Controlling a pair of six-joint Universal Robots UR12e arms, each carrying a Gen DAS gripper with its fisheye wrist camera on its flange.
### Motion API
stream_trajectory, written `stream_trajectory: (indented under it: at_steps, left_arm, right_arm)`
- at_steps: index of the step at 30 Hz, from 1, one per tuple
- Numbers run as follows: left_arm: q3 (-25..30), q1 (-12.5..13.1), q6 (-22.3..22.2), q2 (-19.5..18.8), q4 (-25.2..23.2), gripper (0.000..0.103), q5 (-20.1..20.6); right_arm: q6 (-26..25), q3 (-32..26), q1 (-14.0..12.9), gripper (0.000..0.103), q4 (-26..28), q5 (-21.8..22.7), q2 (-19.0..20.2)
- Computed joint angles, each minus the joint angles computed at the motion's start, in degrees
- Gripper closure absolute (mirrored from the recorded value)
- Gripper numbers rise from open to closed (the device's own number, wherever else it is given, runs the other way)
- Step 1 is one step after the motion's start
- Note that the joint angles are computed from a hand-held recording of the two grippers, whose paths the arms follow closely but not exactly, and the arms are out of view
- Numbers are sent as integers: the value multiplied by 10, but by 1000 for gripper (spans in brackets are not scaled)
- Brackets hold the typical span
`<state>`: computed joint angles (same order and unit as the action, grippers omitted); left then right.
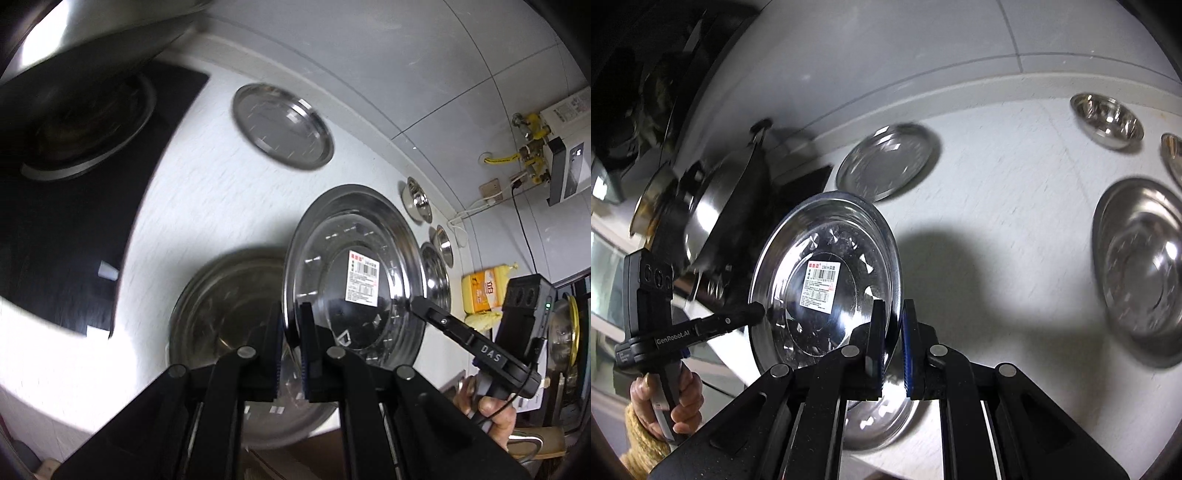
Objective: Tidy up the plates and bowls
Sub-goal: 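Carry the medium plate onto the large plate and open the right tool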
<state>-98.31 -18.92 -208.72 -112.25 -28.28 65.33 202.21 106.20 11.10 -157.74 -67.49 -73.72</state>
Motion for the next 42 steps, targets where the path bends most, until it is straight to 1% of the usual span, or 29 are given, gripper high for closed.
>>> stream_trajectory:
  at_steps: [3,6,8,11,15,18,21,24,26,29,32,35,37,39,42]
  left_arm:
    - [-34,5,6,14,9,96,-5]
    - [-51,10,10,16,9,96,-6]
    - [-57,11,6,13,9,96,-3]
    - [-63,12,11,9,8,96,2]
    - [-64,14,19,3,3,96,2]
    - [-61,12,35,-1,-3,96,14]
    - [-54,7,52,-6,-8,95,26]
    - [-48,1,68,-6,-12,95,52]
    - [-48,-1,78,-5,-8,94,66]
    - [-51,-2,88,-1,2,94,79]
    - [-59,-1,92,7,23,94,91]
    - [-69,5,93,17,41,94,85]
    - [-74,9,92,24,47,94,76]
    - [-76,12,98,30,47,94,73]
    - [-77,13,115,36,51,94,74]
  right_arm:
    - [-2,7,8,95,7,6,-1]
    - [-11,6,19,95,23,-1,5]
    - [-12,7,23,95,31,-1,10]
    - [-14,8,30,95,44,-8,16]
    - [-7,6,36,95,48,-15,24]
    - [-2,10,38,94,50,-17,24]
    - [1,8,44,94,55,-34,26]
    - [6,2,49,94,68,-54,27]
    - [10,1,54,92,71,-78,26]
    - [21,4,53,91,66,-90,20]
    - [26,7,55,84,60,-112,9]
    - [21,8,56,79,54,-130,-2]
    - [17,10,56,71,50,-138,-9]
    - [9,10,56,68,51,-148,-15]
    - [-11,10,54,67,54,-153,-21]
